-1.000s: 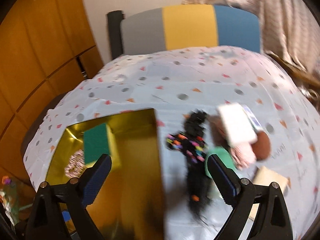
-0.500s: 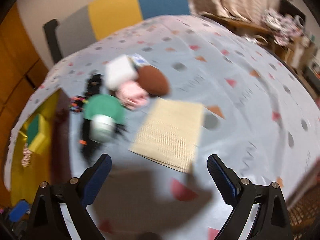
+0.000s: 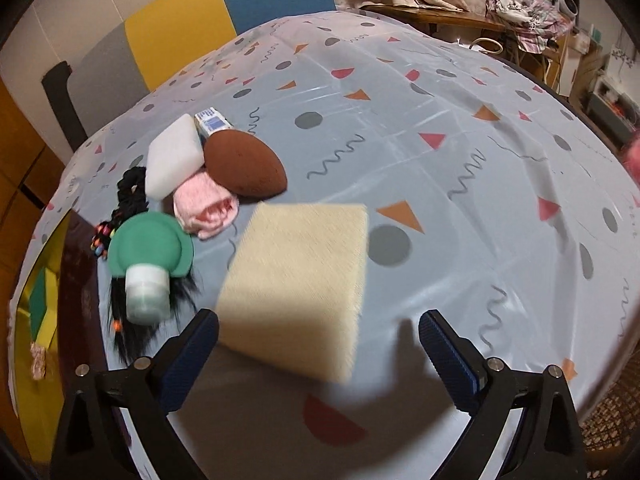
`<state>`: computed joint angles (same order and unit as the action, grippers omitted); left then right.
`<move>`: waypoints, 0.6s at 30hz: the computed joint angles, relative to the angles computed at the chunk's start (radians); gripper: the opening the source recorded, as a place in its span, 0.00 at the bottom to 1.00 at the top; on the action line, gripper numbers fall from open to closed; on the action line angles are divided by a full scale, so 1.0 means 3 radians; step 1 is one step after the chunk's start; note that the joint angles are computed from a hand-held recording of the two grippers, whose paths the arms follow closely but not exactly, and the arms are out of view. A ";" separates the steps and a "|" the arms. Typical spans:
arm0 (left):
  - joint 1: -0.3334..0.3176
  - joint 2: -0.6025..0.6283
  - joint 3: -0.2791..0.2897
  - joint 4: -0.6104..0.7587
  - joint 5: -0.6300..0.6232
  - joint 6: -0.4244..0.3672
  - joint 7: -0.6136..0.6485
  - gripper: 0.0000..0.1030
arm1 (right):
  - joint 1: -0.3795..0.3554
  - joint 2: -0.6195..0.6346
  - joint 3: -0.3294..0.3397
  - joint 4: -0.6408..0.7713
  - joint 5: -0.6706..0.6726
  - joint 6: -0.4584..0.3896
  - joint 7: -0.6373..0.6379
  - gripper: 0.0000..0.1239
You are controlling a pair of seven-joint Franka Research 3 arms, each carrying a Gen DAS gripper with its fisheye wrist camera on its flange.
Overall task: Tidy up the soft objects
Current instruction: 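Move the right tool to the beige mesh cloth and grasp its edge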
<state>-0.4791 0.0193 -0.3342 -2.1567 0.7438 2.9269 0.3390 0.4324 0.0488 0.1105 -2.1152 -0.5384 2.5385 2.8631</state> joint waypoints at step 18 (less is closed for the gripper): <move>0.0035 0.0011 0.0006 0.0085 0.0057 -0.0165 -0.0283 0.46 | 0.0206 0.0358 -0.0236 0.0262 -0.0305 -0.0037 -0.0402 0.77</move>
<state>-0.4687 0.0225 -0.3323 -2.1310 0.7609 2.8774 0.2539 0.4942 0.1562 0.0397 -2.0367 -0.6299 2.5273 2.7425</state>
